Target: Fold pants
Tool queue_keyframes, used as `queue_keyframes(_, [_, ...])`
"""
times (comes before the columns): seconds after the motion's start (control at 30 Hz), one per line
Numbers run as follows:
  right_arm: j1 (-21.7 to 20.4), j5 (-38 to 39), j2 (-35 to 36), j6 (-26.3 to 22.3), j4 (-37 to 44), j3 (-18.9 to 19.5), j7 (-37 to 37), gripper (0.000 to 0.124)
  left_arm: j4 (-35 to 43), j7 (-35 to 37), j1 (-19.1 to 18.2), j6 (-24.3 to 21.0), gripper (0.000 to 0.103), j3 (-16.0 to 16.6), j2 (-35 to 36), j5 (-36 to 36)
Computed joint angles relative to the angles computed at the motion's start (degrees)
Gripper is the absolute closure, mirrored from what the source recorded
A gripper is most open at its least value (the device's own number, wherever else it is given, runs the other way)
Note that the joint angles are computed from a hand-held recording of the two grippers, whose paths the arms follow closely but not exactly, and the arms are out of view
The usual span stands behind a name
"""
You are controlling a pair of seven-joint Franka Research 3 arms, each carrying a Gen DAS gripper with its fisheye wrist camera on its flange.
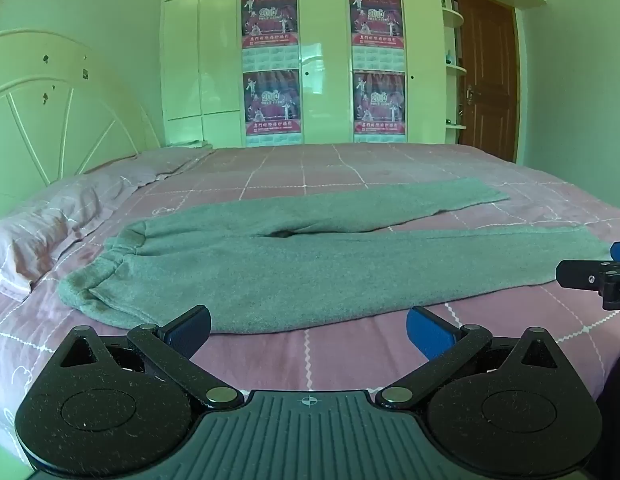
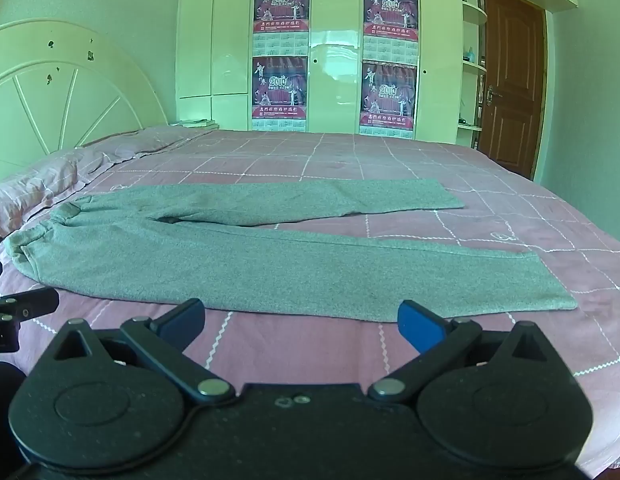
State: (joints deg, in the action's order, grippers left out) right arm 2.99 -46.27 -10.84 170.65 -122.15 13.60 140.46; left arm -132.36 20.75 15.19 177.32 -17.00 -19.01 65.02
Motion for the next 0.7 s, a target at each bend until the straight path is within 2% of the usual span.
queue_keyframes(0.03, [0.0, 0.0, 0.0, 0.0, 0.0, 0.0, -0.1, 0.027, -0.3, 2.7, -1.7, -0.8, 0.0, 1.3, 0.1, -2.1])
queue_keyframes(0.13, [0.2, 0.2, 0.0, 0.0, 0.0, -0.1, -0.5, 0.027, -0.1, 0.7, -0.2, 0.2, 0.0, 0.2, 0.0, -0.9])
queue_keyframes(0.7, [0.1, -0.3, 0.1, 0.0, 0.1, 0.0, 0.4, 0.027, -0.3, -0.3, 0.5, 0.1, 0.0, -0.4, -0.2, 0.4])
